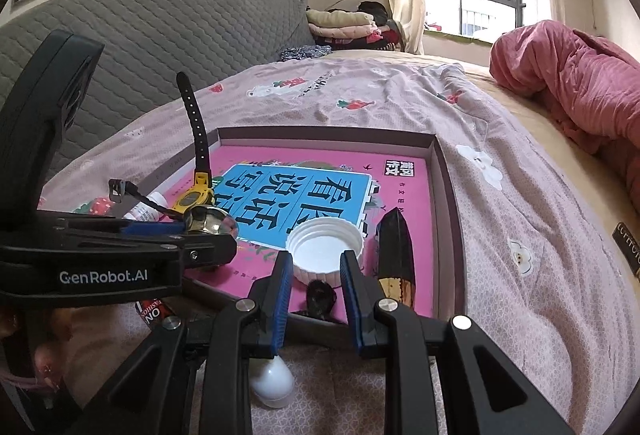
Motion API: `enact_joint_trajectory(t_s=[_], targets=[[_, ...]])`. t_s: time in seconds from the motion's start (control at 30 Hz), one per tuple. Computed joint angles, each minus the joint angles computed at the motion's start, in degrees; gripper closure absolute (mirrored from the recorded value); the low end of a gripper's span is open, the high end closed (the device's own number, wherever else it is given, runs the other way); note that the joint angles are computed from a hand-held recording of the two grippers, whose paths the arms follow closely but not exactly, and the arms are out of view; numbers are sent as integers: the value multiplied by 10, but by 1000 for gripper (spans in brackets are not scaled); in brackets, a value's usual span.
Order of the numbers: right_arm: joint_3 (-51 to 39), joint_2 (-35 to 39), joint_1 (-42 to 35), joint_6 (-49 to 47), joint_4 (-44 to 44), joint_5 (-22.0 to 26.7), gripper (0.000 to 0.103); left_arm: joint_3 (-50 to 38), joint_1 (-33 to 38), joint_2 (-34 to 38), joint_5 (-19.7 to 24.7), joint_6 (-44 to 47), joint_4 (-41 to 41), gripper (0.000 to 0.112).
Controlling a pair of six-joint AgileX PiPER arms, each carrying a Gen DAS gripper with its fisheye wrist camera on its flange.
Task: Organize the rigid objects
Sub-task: 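Lower the black item into the box beside the white cap and open the right tool, then lower the gold knob into the box beside the watch and open the left tool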
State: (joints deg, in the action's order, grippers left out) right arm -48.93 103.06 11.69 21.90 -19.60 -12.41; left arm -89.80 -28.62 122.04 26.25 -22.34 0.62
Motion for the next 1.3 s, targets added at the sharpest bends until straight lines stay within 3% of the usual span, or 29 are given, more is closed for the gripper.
enact_joint_trajectory(t_s=[0.13,0.3,0.53,0.67,1.3], targets=[[8,-6,-4,12,-12,-7,78,1,1,-1,0,1,-2,64],[19,-13,-27,109,-93,-36,77,0,0,0,1,-1,1,64],[25,-21,-31,57,-29,-37,74,-9,0,3,9,-2,4,64],[25,-22,-34,59,-25,-39,69,-18,-1,7,23,-24,21,64],[26,-26,-41,65,-19,-44,68,20,4,-21,28,-119,98,61]])
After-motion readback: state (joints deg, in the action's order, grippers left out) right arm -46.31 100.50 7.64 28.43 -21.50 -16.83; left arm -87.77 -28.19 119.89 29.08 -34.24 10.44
